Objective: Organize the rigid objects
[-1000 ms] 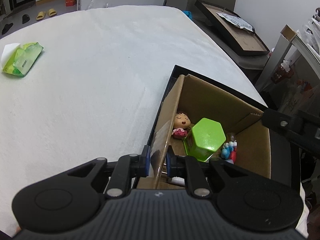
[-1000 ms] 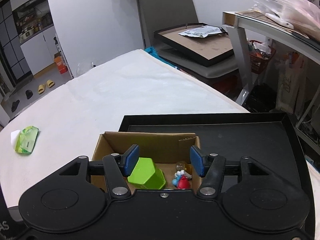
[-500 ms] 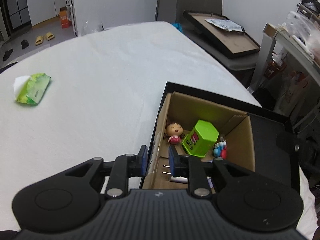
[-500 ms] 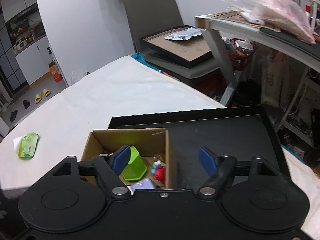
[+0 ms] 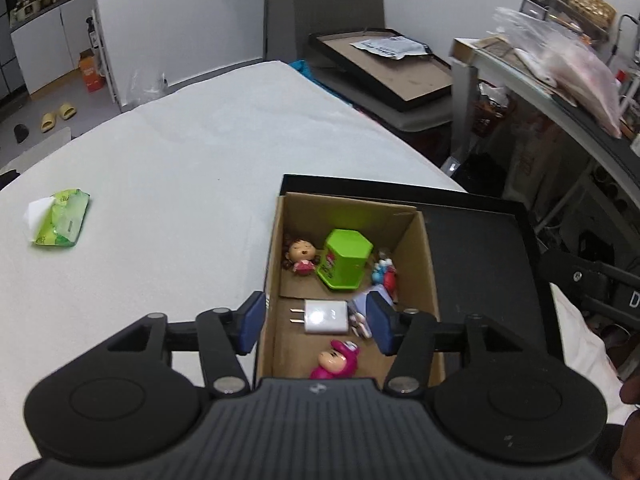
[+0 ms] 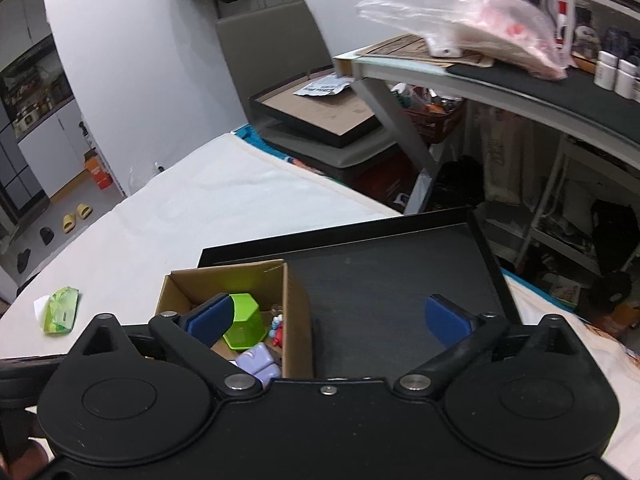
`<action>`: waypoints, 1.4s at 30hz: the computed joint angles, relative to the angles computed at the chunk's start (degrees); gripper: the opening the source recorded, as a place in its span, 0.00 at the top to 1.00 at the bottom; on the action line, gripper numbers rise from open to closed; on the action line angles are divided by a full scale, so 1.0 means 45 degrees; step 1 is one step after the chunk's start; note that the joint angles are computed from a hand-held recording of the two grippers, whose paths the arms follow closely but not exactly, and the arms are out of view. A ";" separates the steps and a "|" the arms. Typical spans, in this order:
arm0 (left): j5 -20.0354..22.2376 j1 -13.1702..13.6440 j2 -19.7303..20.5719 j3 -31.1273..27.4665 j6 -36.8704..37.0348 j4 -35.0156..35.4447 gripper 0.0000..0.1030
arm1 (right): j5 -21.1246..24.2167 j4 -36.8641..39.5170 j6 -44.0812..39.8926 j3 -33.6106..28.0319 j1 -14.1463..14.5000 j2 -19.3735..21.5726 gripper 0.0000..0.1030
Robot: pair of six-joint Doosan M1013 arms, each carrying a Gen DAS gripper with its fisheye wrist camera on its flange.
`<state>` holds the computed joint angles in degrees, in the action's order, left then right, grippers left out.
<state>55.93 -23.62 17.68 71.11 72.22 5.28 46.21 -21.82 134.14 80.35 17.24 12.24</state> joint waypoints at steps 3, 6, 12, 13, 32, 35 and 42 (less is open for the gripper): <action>0.0044 -0.0094 -0.0218 0.0113 0.0103 0.0017 0.42 | 0.0266 -0.0041 0.0196 0.0158 -0.0019 -0.0277 0.00; 0.0090 -0.0195 -0.0456 0.0223 0.0060 0.0290 0.34 | 0.0415 -0.0091 0.0384 0.0357 -0.0042 -0.0556 0.00; 0.0140 -0.0284 -0.0926 0.0406 0.0098 0.0420 0.26 | 0.0672 0.0416 0.0265 0.0692 -0.0105 -0.1052 0.00; 0.0154 -0.0311 -0.0997 0.0436 0.0093 0.0448 0.25 | 0.0712 0.0561 0.0116 0.0728 -0.0107 -0.1120 0.00; -0.0012 -0.0588 -0.2465 0.1405 0.0077 0.0586 0.13 | 0.1782 -0.0315 -0.0142 0.0959 0.0549 -0.2076 0.00; -0.0065 -0.0641 -0.2678 0.1537 0.0065 0.0746 0.13 | 0.1626 -0.0275 -0.0184 0.1063 0.0622 -0.2264 0.00; -0.0211 -0.0799 -0.3169 0.1889 0.0010 0.0939 0.13 | 0.1600 -0.0636 -0.0219 0.1225 0.0949 -0.2601 0.00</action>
<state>54.98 -27.22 3.41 79.61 72.26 9.51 53.41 -24.67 133.16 85.87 21.51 0.54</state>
